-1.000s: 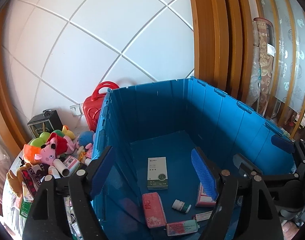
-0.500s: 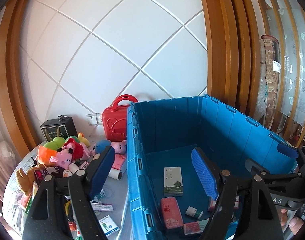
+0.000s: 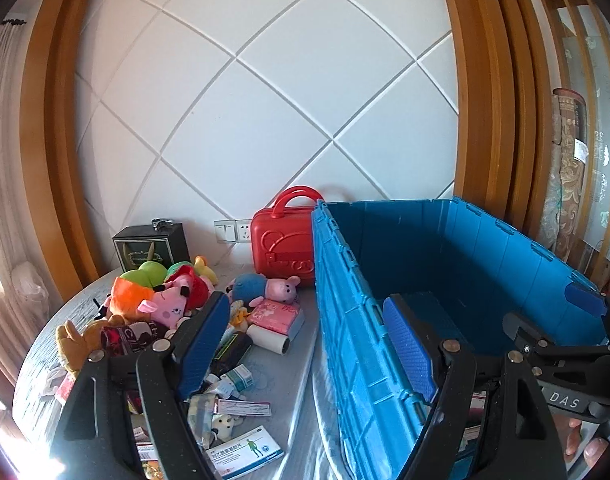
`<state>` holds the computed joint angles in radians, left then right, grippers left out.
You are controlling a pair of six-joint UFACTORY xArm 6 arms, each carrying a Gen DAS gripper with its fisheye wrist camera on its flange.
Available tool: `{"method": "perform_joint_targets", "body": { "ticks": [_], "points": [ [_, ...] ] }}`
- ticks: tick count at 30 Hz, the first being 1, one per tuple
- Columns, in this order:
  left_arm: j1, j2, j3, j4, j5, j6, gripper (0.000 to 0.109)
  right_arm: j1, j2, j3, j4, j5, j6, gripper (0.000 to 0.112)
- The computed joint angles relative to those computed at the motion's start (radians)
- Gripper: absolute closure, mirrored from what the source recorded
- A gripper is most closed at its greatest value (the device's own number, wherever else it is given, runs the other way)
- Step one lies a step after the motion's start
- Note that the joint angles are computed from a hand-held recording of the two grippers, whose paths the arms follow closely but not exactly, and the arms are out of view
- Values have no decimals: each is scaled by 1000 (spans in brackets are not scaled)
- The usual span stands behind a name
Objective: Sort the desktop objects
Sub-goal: 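Withdraw both tools from the crate back toward the pile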
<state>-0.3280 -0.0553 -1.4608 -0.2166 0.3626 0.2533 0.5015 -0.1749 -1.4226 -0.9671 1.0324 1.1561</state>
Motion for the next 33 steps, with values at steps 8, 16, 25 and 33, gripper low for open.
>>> {"method": "perform_joint_targets", "body": {
  "ticks": [8, 16, 25, 33],
  "points": [
    [114, 22, -9, -95, 14, 95, 30, 80, 167, -187, -21, 14, -3, 9],
    [235, 70, -52, -208, 56, 233, 30, 150, 377, -436, -19, 30, -30, 9],
    [348, 140, -82, -234, 112, 307, 30, 205, 571, -661, 5, 40, -85, 9],
    [424, 196, -68, -163, 136, 286, 30, 212, 755, -873, 127, 38, -219, 9]
  ]
}}
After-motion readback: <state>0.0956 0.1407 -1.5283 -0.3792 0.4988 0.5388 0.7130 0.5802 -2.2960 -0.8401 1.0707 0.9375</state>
